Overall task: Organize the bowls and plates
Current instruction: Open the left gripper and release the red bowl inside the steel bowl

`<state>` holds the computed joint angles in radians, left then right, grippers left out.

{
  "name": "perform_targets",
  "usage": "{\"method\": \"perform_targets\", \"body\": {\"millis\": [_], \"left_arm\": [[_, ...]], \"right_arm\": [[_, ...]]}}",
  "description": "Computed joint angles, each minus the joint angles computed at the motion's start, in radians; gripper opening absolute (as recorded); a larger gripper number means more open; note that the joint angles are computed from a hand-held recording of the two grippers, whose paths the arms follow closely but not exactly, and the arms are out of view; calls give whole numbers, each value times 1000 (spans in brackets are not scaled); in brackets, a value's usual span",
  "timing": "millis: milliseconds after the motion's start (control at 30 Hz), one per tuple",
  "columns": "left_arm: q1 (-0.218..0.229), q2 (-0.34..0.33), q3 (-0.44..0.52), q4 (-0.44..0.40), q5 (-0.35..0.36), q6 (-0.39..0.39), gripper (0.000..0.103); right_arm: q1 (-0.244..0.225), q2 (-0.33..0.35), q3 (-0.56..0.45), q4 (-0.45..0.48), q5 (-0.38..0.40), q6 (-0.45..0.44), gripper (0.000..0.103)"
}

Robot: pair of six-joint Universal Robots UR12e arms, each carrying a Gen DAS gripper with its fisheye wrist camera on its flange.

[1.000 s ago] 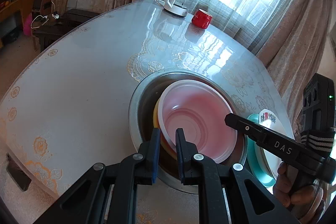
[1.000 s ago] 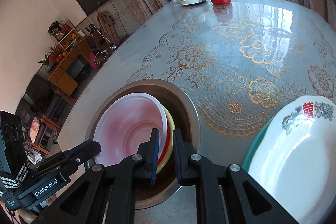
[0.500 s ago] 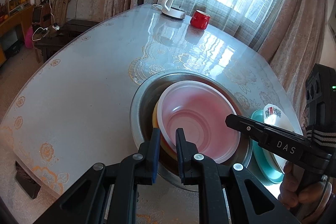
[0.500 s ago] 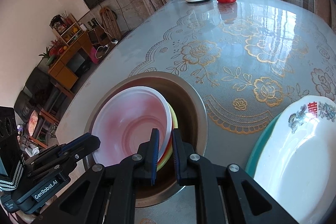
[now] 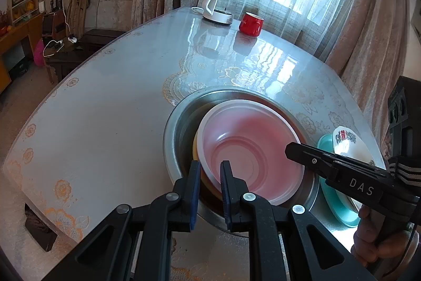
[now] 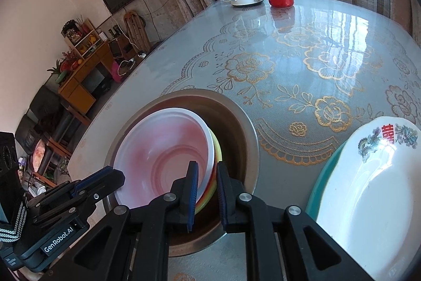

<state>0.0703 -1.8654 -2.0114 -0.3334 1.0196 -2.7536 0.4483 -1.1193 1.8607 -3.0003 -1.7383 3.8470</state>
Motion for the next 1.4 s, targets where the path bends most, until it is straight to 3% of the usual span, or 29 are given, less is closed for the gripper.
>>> {"method": "perform_targets", "body": {"millis": [600, 800, 1067, 1300, 1400], "left_arm": [[-10, -1, -14, 48, 28, -11, 17], [-31, -14, -15, 118, 90, -5, 20], [-40, -29, -9, 162, 116, -18, 23], [-62, -53, -29, 317, 188, 0, 23], [-62, -57, -30, 328, 191, -3, 23]], "right_arm": [[4, -11, 39, -78, -17, 27, 15], [6, -10, 39, -80, -24, 13, 15], [8, 1, 26, -68, -36, -2, 13], [3, 7, 30, -102, -30, 1, 13], [-1, 6, 38, -122, -9, 9, 14]]}}
